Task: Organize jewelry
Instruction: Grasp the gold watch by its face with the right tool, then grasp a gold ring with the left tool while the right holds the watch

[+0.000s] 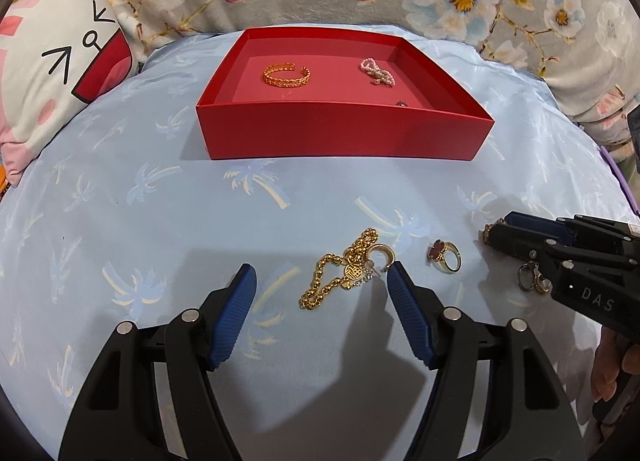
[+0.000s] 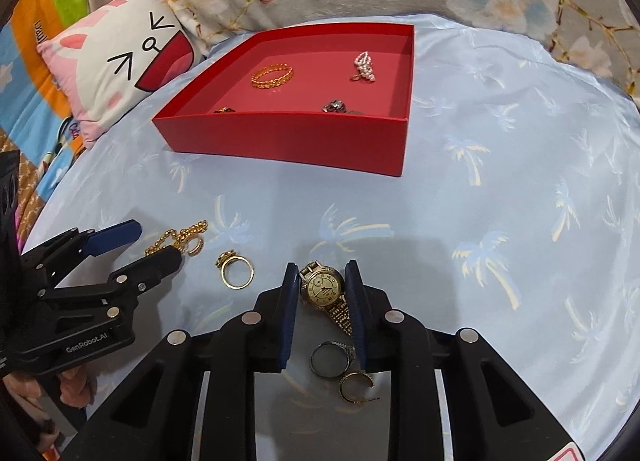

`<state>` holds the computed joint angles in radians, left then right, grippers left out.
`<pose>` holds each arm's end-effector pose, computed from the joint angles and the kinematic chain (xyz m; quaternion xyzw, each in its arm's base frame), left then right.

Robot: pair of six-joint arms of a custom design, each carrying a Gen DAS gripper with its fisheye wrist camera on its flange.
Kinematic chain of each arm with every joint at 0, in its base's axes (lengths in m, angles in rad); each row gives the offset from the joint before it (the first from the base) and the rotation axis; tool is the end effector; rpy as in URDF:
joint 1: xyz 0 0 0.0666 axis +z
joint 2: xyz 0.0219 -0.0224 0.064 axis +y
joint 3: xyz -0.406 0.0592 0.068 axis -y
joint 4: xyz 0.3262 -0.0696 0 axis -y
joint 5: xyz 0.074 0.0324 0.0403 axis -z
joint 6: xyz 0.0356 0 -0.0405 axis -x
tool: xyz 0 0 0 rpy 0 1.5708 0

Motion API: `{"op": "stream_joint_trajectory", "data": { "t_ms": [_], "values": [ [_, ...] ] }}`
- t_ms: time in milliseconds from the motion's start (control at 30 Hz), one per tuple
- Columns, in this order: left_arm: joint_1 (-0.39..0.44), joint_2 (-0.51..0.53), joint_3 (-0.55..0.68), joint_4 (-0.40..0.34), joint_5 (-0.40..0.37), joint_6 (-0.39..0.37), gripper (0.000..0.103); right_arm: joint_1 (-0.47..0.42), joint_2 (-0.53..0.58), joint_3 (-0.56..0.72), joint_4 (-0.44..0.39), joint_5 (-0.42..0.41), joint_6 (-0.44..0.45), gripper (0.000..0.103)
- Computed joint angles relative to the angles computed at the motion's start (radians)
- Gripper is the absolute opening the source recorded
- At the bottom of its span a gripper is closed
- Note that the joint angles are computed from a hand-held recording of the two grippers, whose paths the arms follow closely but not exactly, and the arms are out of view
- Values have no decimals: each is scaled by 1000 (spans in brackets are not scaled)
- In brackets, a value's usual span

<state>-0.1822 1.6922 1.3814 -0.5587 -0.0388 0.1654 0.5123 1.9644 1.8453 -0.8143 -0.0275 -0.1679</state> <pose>0.5113 -0.0932 0.3418 0.0012 0.9390 -0.0414 0.3414 0.5483 0.3090 0.3525 -0.1670 0.9348 0.1168 0.2910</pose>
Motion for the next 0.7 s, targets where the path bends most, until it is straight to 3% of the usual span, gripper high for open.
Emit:
{"op": "stream_joint_trajectory", "data": {
  "t_ms": [233, 333, 700],
  "values": [
    [0, -1, 1, -2, 3, 2, 65, 8, 9, 10, -24, 31, 57, 28],
    [-5, -7, -3, -2, 15, 9, 65, 16, 0, -3, -16, 60, 76, 24],
    [-48, -17, 17, -3, 64, 12, 65, -12, -58, -57, 41, 49, -28, 22]
  ]
}}
